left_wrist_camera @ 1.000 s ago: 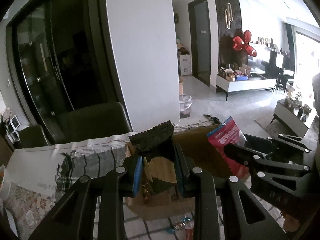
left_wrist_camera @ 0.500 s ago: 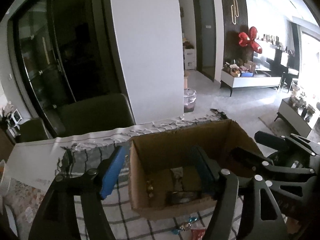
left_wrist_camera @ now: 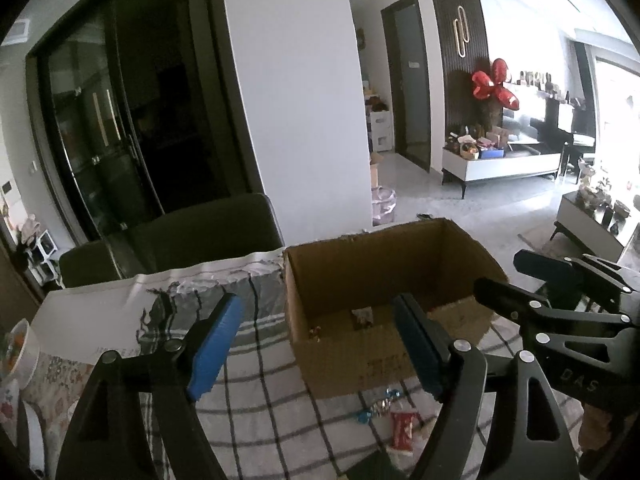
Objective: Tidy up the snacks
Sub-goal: 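Move both tools back over the remaining snacks on the table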
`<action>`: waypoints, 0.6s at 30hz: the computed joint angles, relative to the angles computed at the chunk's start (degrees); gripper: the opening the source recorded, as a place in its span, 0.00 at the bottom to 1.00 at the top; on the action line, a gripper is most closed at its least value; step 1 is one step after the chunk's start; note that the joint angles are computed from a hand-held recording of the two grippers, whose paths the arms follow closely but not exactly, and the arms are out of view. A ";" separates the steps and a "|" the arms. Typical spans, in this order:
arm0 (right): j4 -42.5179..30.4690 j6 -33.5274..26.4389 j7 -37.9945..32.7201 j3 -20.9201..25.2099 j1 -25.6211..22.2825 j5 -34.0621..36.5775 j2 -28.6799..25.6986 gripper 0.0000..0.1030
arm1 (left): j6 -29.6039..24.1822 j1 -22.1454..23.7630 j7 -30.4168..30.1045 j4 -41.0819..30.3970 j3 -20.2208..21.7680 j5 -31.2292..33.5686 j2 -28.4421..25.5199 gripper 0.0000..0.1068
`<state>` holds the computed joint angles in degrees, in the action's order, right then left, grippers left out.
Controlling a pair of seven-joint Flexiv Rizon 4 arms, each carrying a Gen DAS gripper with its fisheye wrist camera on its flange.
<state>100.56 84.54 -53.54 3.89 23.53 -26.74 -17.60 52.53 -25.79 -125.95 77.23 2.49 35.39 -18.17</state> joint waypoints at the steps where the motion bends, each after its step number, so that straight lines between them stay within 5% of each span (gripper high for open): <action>1: 0.93 0.47 0.61 -0.29 0.43 -0.34 0.66 0.55 | 0.32 -0.06 -0.07 0.93 0.06 0.06 0.69 0.73; 9: 8.67 4.04 9.76 -4.34 4.00 -9.37 5.53 0.55 | 0.83 0.18 -3.76 9.32 -1.28 3.77 7.62 0.75; 18: 13.68 3.97 14.84 -0.65 2.14 -14.12 8.63 0.55 | 1.00 3.51 -4.54 18.86 -5.36 4.49 14.95 0.77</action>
<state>114.24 88.51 -38.70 3.25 25.68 -40.86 -8.98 53.52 -22.28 -130.49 96.09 -2.87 39.88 -3.22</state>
